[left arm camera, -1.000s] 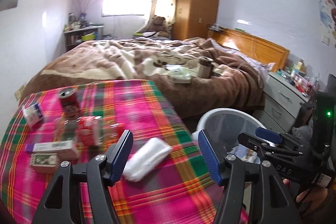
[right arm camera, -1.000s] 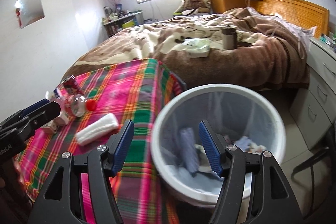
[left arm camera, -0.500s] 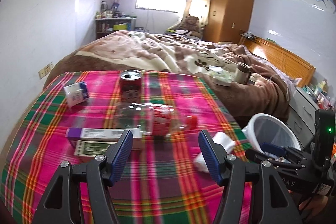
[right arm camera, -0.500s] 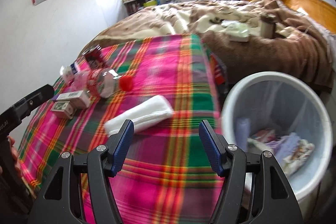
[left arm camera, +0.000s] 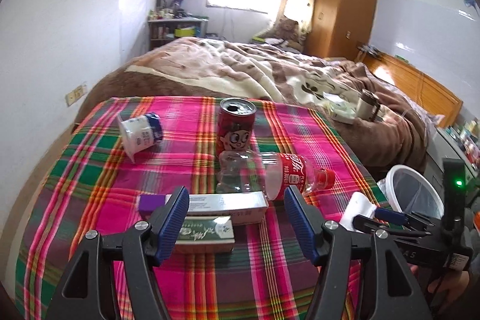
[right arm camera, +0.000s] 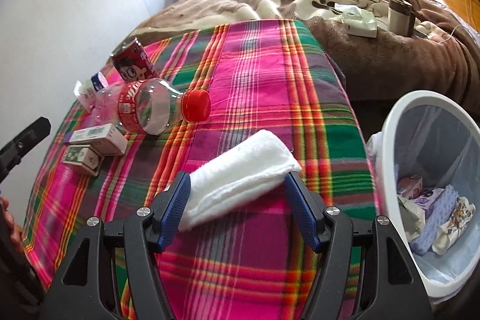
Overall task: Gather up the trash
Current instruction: 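Grasp the white folded cloth with the right tool while the left tool grasps the clear Coke bottle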
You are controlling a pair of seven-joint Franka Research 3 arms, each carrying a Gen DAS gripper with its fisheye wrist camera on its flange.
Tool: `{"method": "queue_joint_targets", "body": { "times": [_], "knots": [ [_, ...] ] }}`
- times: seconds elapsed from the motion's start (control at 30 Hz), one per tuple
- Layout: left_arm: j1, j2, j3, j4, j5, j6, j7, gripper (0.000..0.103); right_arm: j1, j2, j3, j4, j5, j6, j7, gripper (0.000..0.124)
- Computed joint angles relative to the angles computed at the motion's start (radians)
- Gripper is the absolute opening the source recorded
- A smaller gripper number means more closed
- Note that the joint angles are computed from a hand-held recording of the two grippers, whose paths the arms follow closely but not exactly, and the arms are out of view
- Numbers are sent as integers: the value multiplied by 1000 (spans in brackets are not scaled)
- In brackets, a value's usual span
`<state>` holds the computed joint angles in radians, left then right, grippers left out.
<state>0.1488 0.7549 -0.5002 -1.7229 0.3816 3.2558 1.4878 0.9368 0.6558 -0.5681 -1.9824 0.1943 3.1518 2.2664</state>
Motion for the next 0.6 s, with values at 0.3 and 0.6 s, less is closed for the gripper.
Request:
{"method": "queue_joint_targets", "body": {
  "times": [0.3, 0.6],
  "knots": [
    [15, 93, -84, 131, -18, -130, 160, 67, 19, 73, -56, 137, -103, -208, 109, 73],
    [-20, 176, -134, 286, -69, -301, 402, 67, 11, 29, -47, 80, -236, -175, 182, 63]
  ]
}}
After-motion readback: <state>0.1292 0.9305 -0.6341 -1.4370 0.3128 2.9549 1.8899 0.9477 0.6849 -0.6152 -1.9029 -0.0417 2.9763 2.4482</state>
